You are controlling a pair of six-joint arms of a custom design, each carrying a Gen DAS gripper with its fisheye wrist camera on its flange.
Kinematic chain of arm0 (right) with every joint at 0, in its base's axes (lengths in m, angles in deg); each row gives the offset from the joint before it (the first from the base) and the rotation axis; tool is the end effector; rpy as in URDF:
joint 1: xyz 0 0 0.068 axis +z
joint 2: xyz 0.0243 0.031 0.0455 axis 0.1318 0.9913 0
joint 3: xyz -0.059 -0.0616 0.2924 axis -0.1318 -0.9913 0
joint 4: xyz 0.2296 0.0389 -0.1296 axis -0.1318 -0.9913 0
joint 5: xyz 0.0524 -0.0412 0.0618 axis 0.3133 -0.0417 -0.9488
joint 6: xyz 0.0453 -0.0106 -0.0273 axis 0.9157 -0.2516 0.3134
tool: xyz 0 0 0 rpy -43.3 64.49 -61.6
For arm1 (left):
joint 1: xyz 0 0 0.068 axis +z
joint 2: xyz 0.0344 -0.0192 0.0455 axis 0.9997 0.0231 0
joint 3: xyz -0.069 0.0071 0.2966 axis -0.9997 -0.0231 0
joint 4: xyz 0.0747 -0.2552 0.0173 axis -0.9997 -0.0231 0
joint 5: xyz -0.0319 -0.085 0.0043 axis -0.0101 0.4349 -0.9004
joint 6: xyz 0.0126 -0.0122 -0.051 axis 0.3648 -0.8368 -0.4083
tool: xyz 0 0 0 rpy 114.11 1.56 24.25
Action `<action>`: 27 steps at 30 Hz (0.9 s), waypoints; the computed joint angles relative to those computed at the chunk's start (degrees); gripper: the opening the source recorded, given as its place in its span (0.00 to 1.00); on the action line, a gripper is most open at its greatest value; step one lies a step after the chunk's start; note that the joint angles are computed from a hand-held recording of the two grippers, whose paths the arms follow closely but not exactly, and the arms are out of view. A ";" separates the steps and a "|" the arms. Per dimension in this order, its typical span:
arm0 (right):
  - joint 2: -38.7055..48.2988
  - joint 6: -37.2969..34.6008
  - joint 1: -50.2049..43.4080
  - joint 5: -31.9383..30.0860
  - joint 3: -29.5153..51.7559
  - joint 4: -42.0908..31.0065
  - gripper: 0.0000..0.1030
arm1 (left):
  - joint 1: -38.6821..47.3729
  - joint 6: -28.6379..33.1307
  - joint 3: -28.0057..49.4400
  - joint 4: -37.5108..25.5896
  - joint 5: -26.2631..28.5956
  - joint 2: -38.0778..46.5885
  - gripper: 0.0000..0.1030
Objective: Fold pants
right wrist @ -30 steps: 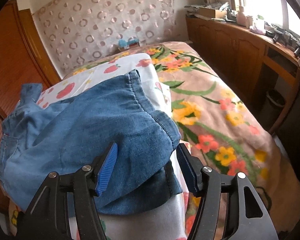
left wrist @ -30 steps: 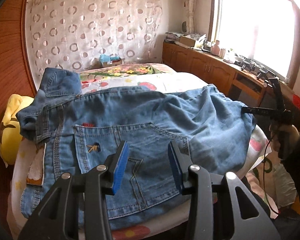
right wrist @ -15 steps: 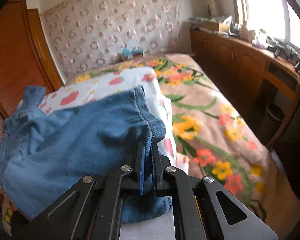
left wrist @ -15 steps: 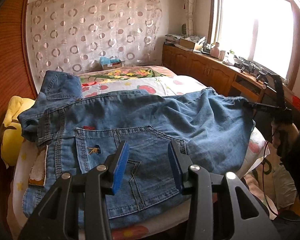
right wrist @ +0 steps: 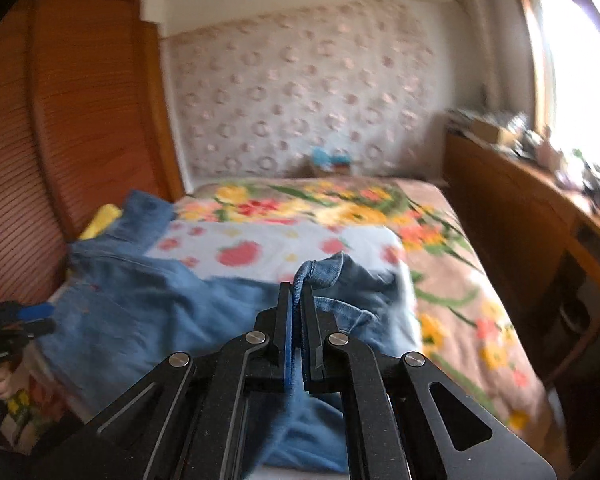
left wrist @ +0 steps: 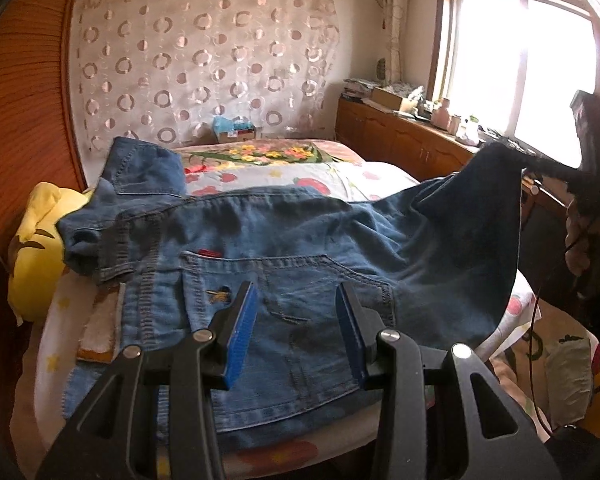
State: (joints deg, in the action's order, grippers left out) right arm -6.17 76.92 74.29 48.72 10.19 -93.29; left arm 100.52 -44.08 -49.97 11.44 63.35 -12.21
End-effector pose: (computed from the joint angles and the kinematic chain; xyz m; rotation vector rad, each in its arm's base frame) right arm 0.1210 0.2064 0.2571 0.1211 2.0626 -0.0127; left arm 0.2241 0.0222 0.1791 0.7326 2.1063 -0.5026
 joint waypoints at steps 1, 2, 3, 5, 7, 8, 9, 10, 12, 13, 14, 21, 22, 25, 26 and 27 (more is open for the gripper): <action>1.36 -3.11 -0.04 -0.17 1.97 1.54 0.01 | 0.94 0.37 0.43 -0.46 0.52 0.16 0.38; 3.40 -7.88 -0.19 -0.95 4.88 4.22 0.01 | 1.84 0.66 0.67 -0.86 1.00 0.08 0.38; 4.94 -11.16 -0.31 -1.65 6.95 6.28 0.01 | 2.86 1.08 1.11 -1.44 1.60 0.07 0.38; 9.24 -18.71 -1.00 -4.28 12.33 10.69 0.01 | 4.61 1.51 1.97 -2.29 2.39 0.18 0.38; 13.03 -24.09 -1.16 -6.54 16.66 14.43 0.01 | 6.12 1.85 2.90 -3.36 3.22 0.18 0.38; 15.68 -27.04 -1.22 -8.85 19.88 16.27 0.01 | 6.97 2.30 3.37 -3.88 3.76 0.29 0.38; 18.10 -28.99 -1.15 -10.32 22.81 16.80 0.01 | 7.77 2.67 3.62 -4.32 4.22 0.20 0.38; 19.97 -29.95 -1.15 -11.34 25.02 16.64 0.01 | 8.66 3.20 3.89 -4.85 4.74 0.31 0.38; 24.67 -31.02 -1.15 -12.90 30.90 14.21 0.01 | 10.07 4.05 4.34 -5.55 5.66 0.89 0.38; 26.09 -31.78 -1.02 -13.17 32.42 13.75 0.03 | 10.82 4.62 4.67 -6.12 6.12 1.25 0.38; 27.62 -32.74 -1.06 -13.83 33.66 13.69 0.12 | 11.31 5.08 4.84 -6.60 6.42 1.37 0.38; 27.43 -27.89 -2.34 -14.27 29.74 12.44 0.50 | 11.35 5.71 5.02 -5.62 6.07 3.70 0.38; 26.99 -26.89 -2.52 -14.56 28.76 12.11 0.50 | 10.98 5.60 4.91 -5.16 5.67 4.20 0.38; 26.15 -23.66 -3.79 -15.72 24.85 12.17 0.50 | 9.46 5.41 4.23 -3.59 4.05 6.29 0.38; 25.76 -23.17 -4.02 -16.03 23.70 12.45 0.50 | 8.79 5.54 3.87 -3.16 3.52 6.91 0.38; 25.60 -22.47 -4.58 -16.71 22.33 12.96 0.50 | 8.05 5.46 3.62 -2.55 2.92 7.64 0.38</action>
